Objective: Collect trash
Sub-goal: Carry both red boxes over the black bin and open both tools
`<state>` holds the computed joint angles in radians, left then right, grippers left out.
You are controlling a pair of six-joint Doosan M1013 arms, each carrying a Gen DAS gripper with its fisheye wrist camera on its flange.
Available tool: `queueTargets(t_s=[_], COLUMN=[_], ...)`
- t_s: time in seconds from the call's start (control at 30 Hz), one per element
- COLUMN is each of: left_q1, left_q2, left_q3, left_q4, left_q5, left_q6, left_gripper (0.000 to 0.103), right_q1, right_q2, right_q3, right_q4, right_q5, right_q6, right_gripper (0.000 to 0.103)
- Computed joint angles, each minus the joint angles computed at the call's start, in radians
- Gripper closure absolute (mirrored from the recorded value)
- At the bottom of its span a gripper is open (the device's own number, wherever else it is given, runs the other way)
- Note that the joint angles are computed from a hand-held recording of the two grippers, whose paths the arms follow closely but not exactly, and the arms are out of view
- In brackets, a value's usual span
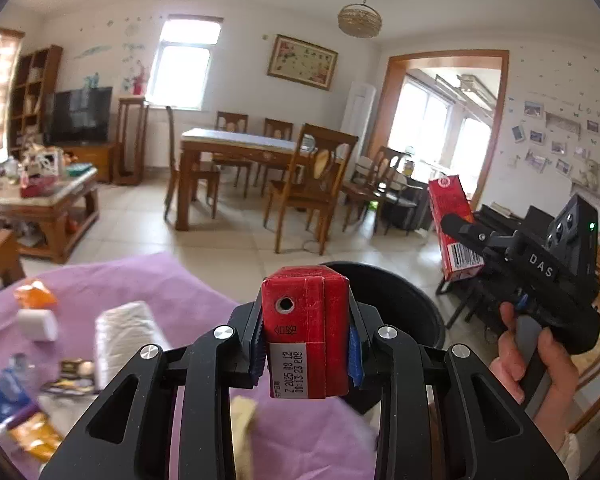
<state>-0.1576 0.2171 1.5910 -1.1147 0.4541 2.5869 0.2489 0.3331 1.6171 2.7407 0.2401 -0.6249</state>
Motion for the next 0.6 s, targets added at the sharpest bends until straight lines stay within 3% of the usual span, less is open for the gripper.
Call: queueTargets(t_s=[0.2, 0.43, 0.5, 0.6], left_q1=[-0.028, -0.061, -0.075, -0.09], left_q2=[0.081, 0.217, 0.244, 0.273], left_q3=[-0.079, -0.225, -0.256, -0.287], left_q4=[0.006, 0.065, 0.105, 0.139], left_q5=[0.053, 0.156, 0.16, 0.167], left_q6=[-0.054, -0.195, -0.229, -0.265], left_gripper=[0.072, 0.072, 0.072, 0.072], right_q1=[-0.026, -0.066, -0.071, -0.078], right_q2=[0.018, 0.058, 0.063, 0.061], right_q3=[0.008, 0.001, 0.001, 0.009], right_q4=[0.119, -0.255, -0.346, -0.375], right_q5=[-0.037, -0.089, -0.098, -0.099], right_q6=[-0.04, 0.435, 0.538, 0.578], right_gripper=[0.053, 0.053, 0.053, 0.053])
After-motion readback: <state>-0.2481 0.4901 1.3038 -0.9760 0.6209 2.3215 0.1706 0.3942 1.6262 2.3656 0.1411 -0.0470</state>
